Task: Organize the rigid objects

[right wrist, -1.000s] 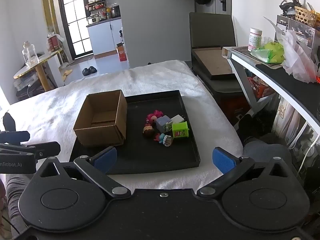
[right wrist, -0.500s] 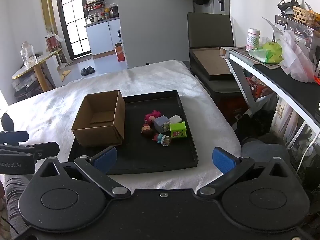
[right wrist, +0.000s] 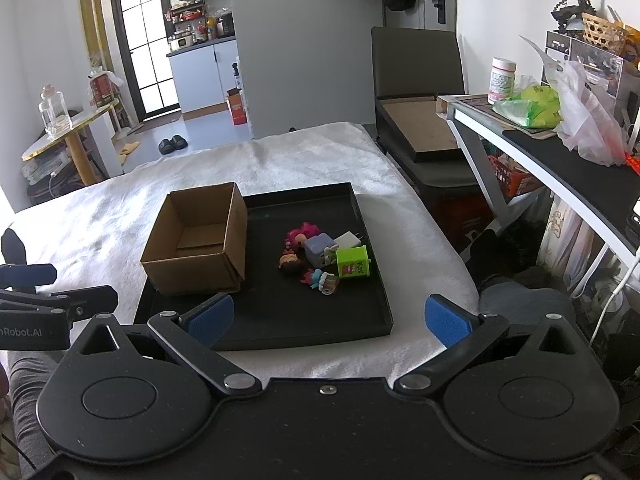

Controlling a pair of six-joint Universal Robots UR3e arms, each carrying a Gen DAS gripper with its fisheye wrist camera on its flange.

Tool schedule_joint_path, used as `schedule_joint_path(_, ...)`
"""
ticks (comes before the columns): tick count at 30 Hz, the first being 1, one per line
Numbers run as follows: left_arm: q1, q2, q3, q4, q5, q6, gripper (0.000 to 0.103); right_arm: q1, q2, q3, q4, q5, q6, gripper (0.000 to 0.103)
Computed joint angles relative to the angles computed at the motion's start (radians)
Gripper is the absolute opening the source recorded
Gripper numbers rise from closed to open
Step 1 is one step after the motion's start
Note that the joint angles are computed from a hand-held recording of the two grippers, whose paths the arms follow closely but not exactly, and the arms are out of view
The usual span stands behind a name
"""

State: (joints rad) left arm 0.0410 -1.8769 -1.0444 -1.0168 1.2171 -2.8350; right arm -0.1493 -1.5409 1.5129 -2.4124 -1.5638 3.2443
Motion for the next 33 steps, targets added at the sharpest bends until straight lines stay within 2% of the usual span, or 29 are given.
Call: schedule_joint_path(33, 0.002, -0.005, 0.004, 0.002, -0.003, 0.003, 0.099, 0.005, -0.004, -0.006, 0.007, -0.016, 0.007, 0.103)
